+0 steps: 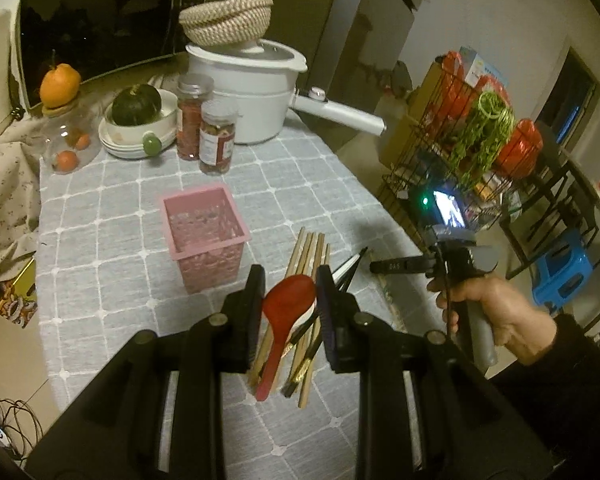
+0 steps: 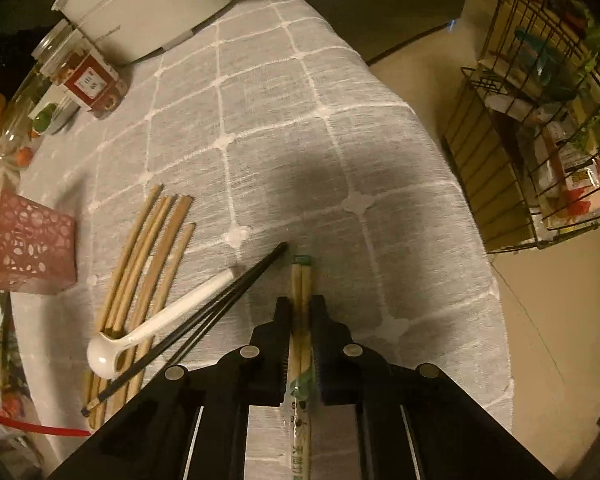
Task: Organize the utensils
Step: 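Lift the red spoon with the left tool while the right tool grasps the wrapped chopsticks, then drop the red spoon into the pink holder while the right tool inserts the wrapped chopsticks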
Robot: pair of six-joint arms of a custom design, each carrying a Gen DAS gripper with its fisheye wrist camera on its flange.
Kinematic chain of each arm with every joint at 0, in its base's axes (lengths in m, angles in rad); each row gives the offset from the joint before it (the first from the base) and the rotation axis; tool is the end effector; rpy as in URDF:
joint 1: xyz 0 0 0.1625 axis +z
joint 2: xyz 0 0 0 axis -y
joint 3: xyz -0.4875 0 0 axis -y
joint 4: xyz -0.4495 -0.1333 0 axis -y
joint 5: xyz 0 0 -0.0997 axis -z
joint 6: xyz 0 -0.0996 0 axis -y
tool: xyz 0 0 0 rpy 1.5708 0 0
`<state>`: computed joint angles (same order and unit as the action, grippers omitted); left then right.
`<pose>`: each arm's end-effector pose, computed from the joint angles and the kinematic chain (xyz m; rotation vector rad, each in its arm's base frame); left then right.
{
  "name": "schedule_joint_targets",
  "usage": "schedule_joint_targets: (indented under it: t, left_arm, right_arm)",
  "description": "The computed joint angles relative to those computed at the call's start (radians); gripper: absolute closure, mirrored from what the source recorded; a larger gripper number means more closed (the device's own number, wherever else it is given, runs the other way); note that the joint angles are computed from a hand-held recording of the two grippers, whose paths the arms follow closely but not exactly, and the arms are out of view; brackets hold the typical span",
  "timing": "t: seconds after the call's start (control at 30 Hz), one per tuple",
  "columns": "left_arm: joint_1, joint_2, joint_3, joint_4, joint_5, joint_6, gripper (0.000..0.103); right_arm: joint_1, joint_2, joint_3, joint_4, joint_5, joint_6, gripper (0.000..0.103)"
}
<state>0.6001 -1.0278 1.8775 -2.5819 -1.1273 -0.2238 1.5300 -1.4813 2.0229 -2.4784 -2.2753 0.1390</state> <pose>-0.4465 -0.5189 0.1695 0.9788 2.6387 -0.5450 0.0463 -0.5513 0.3811 -0.3802 -2.3889 0.4897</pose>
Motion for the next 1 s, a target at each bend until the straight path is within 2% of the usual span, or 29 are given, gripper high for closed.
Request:
schedule_joint_targets:
  t: [0.07, 0.2, 0.4, 0.53, 0.7, 0.8, 0.87, 1.0]
  left_arm:
    - [-0.002, -0.008, 0.005, -0.012, 0.002, -0.001, 0.075]
    - [-0.013, -0.022, 0.012, -0.05, 0.024, 0.007, 0.076]
    - [-0.032, -0.039, 0.023, -0.151, 0.063, 0.023, 0.076]
    - [-0.05, -0.04, 0.027, -0.236, 0.114, 0.052, 0.076]
    - [-0.063, -0.02, 0.024, -0.372, 0.178, 0.104, 0.076]
    - [-0.065, -0.001, 0.017, -0.441, 0.193, 0.138, 0.076]
    - [-0.063, 0.02, 0.005, -0.493, 0.195, 0.16, 0.076]
    - [-0.065, 0.072, -0.014, -0.617, 0.252, 0.256, 0.076]
  right_arm:
    - [0.009, -0.002, 0.004, -0.019, 0.021, -0.012, 0.093]
    - [0.061, -0.01, 0.023, -0.097, 0.013, -0.055, 0.093]
    - [0.152, -0.039, 0.066, -0.292, 0.0, -0.183, 0.094]
    - [0.201, -0.06, 0.088, -0.424, 0.031, -0.271, 0.096]
    - [0.245, -0.057, 0.086, -0.541, 0.049, -0.326, 0.098]
    - [0.27, -0.04, 0.077, -0.615, 0.048, -0.375, 0.098]
    - [0.286, -0.035, 0.069, -0.64, 0.047, -0.395, 0.098]
    - [0.312, -0.024, 0.043, -0.649, 0.057, -0.42, 0.098]
